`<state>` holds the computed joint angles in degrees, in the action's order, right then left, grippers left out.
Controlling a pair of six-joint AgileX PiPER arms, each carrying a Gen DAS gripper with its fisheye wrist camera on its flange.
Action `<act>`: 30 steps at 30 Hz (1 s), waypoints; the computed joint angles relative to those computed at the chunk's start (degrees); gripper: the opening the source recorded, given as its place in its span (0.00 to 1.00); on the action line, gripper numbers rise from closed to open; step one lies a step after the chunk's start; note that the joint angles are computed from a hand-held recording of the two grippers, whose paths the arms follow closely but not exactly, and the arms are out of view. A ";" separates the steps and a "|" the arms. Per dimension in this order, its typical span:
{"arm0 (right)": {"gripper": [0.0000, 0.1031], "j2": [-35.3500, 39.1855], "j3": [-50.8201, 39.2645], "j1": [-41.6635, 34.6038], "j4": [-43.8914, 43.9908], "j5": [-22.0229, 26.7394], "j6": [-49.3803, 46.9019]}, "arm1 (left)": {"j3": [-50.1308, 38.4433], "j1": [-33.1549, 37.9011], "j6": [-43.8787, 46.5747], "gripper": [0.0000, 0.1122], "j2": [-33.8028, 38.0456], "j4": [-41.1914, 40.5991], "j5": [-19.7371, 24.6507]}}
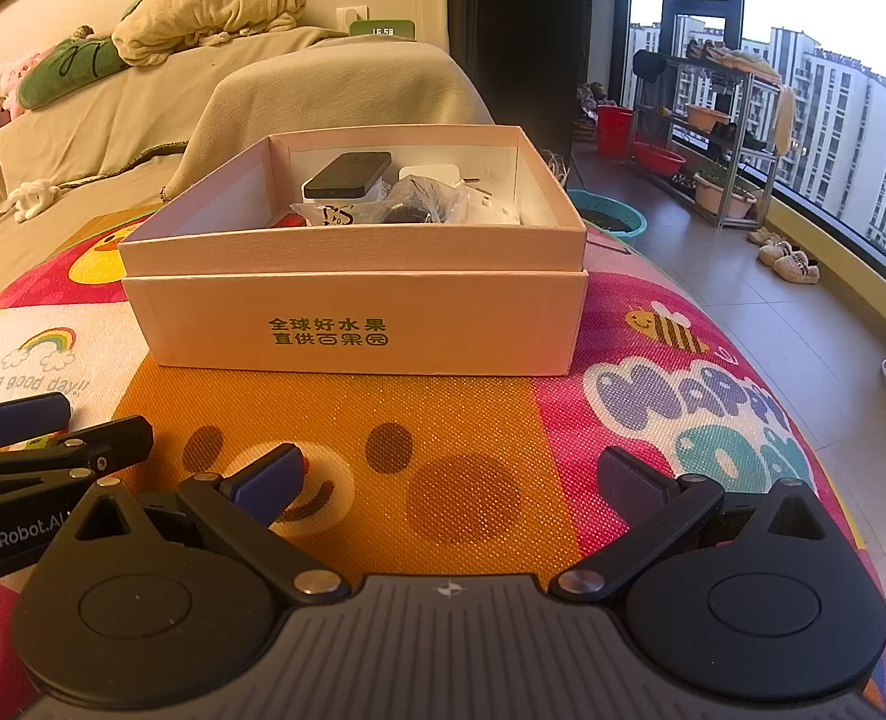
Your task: Organize rigid objects
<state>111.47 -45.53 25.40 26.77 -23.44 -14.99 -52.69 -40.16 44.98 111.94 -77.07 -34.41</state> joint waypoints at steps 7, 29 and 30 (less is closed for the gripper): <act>1.00 0.15 -0.23 0.30 0.64 0.01 -0.40 | 0.00 0.02 0.04 0.57 -0.01 -0.01 0.01; 1.00 0.07 -0.10 0.16 0.35 -0.01 -0.23 | 0.04 0.04 -0.03 0.57 -0.02 0.06 0.02; 1.00 0.01 -0.03 0.09 0.21 0.00 -0.15 | 0.04 0.04 -0.03 0.57 -0.02 0.06 0.02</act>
